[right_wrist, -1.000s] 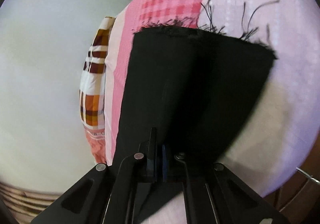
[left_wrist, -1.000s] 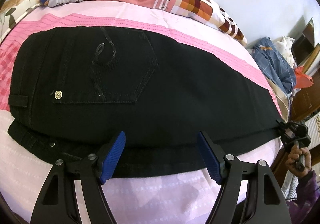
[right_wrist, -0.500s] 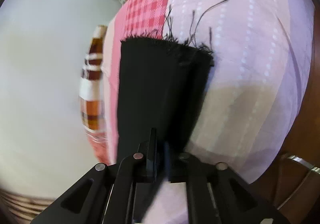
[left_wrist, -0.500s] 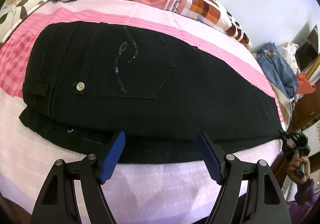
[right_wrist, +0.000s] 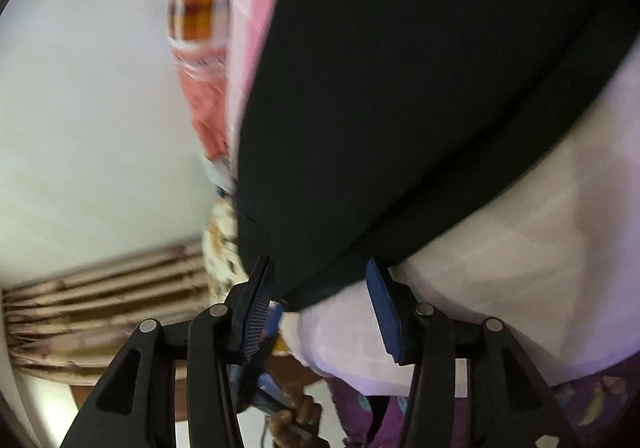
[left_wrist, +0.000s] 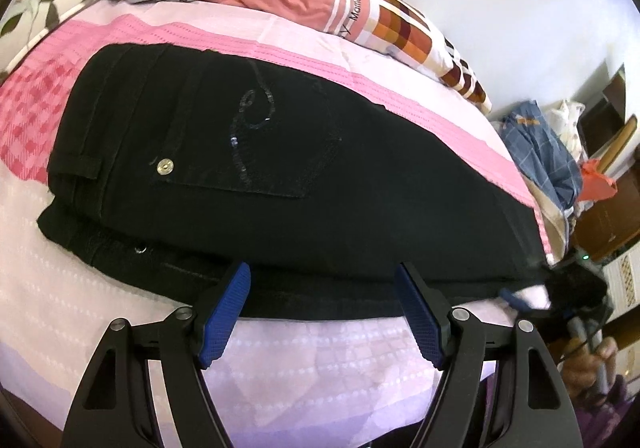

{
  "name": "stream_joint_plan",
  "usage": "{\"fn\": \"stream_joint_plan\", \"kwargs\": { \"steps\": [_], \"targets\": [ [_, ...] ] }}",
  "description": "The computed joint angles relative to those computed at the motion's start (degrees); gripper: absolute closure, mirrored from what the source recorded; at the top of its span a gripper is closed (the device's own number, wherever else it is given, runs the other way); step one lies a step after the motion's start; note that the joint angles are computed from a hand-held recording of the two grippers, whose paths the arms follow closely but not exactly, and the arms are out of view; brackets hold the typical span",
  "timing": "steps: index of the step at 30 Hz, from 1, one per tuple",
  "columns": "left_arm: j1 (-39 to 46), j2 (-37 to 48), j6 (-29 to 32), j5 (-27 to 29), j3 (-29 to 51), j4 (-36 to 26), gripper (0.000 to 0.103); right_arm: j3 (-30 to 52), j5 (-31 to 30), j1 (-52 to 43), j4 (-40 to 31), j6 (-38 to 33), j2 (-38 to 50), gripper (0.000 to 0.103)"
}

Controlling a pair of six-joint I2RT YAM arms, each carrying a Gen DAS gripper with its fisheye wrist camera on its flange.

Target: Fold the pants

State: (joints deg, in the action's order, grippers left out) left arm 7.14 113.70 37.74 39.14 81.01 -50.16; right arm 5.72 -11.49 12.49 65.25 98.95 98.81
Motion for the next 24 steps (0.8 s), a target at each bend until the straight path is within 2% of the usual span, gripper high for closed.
{"fn": "stream_joint_plan", "kwargs": {
  "steps": [4, 8, 11, 12, 13, 14, 15, 16, 20, 24],
  "targets": [
    [1.8, 1.7, -0.3, 2.0, 1.5, -1.2, 0.028, 3.4, 1.0, 0.0, -8.2, -1.9, -2.9, 0.057],
    [2.5, 4.9, -1.0, 2.9, 4.7, -4.2, 0.028, 4.8, 0.5, 0.1, -8.2, -0.3, -0.2, 0.057],
    [3.3, 7.0, -1.4, 4.9, 6.9, -6.5, 0.028, 8.0, 1.8, 0.4, -10.2, -0.2, 1.7, 0.061],
    [3.5, 7.7, -1.6, 5.3, 7.7, -7.2, 0.028, 8.2, 2.6, 0.7, -6.8, 1.1, 4.3, 0.064],
    [3.6, 8.1, -1.7, 5.5, 8.1, -7.5, 0.028, 8.9, 2.4, 0.5, -4.5, 1.8, 6.6, 0.073],
    [3.7, 8.5, -1.8, 5.8, 8.4, -7.8, 0.028, 9.9, 1.8, 0.3, -4.8, 1.3, 7.6, 0.079],
    [3.8, 8.9, -2.1, 6.1, 8.8, -8.1, 0.028, 11.3, 1.2, 0.4, -6.1, 0.2, 8.5, 0.092],
    [3.9, 9.2, -2.2, 6.2, 9.3, -8.5, 0.028, 12.9, 0.0, 0.3, -7.5, -1.3, 10.0, 0.096],
    [4.2, 9.9, -2.8, 6.2, 10.8, -9.5, 0.028, 12.4, -0.9, -0.1, -8.6, -5.1, 8.2, 0.098],
    [6.3, 10.8, -4.5, 6.0, 14.6, -12.2, 0.028, 12.3, -1.2, 1.6, -18.4, -8.7, 0.0, 0.098]
  ]
}}
